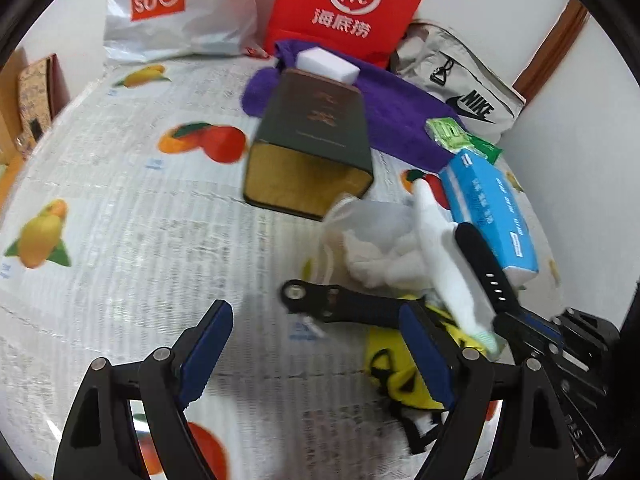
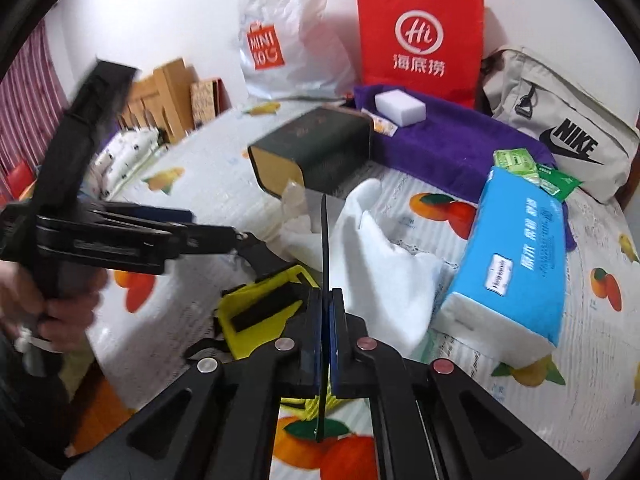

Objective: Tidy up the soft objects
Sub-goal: 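Lower the left gripper onto the black strap and close on it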

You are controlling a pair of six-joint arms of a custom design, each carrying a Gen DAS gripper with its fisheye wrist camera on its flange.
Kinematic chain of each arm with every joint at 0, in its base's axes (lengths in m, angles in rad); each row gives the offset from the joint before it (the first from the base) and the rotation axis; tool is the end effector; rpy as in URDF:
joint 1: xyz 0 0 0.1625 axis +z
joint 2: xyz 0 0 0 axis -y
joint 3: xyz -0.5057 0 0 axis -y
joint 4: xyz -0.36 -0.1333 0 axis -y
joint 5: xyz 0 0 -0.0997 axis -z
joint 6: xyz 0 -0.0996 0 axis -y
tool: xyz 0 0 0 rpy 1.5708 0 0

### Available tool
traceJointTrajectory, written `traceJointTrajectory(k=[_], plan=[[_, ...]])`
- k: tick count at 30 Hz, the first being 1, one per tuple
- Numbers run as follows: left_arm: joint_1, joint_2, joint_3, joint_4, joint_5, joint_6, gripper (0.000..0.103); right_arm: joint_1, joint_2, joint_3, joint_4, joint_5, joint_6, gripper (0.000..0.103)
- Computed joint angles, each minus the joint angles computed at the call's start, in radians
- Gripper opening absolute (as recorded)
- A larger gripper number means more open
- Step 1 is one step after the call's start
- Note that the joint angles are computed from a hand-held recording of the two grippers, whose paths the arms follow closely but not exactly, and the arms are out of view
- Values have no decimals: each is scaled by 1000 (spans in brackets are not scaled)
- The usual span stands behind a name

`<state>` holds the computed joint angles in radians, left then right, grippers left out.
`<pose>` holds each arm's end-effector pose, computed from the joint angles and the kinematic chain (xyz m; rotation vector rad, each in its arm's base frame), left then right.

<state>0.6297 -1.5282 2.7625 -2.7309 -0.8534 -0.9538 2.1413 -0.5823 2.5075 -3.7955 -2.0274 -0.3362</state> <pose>-0.0723 -0.2986 0.2457 0.0194 2.5705 -0.7267 0.3015 -0.3044 0.0470 1.0913 -2.4548 0.4752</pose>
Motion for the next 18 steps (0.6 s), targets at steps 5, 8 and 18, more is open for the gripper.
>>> traceJointTrajectory(k=[5, 8, 18], plan=[[23, 130, 20, -205, -52, 61, 84, -1, -35, 52, -53, -15, 1, 3], [43, 204, 0, -218, -51, 66, 84, -24, -46, 86, -76, -25, 14, 3], [43, 173, 6, -215, 7, 55, 37, -91, -43, 168, -179, -23, 16, 3]])
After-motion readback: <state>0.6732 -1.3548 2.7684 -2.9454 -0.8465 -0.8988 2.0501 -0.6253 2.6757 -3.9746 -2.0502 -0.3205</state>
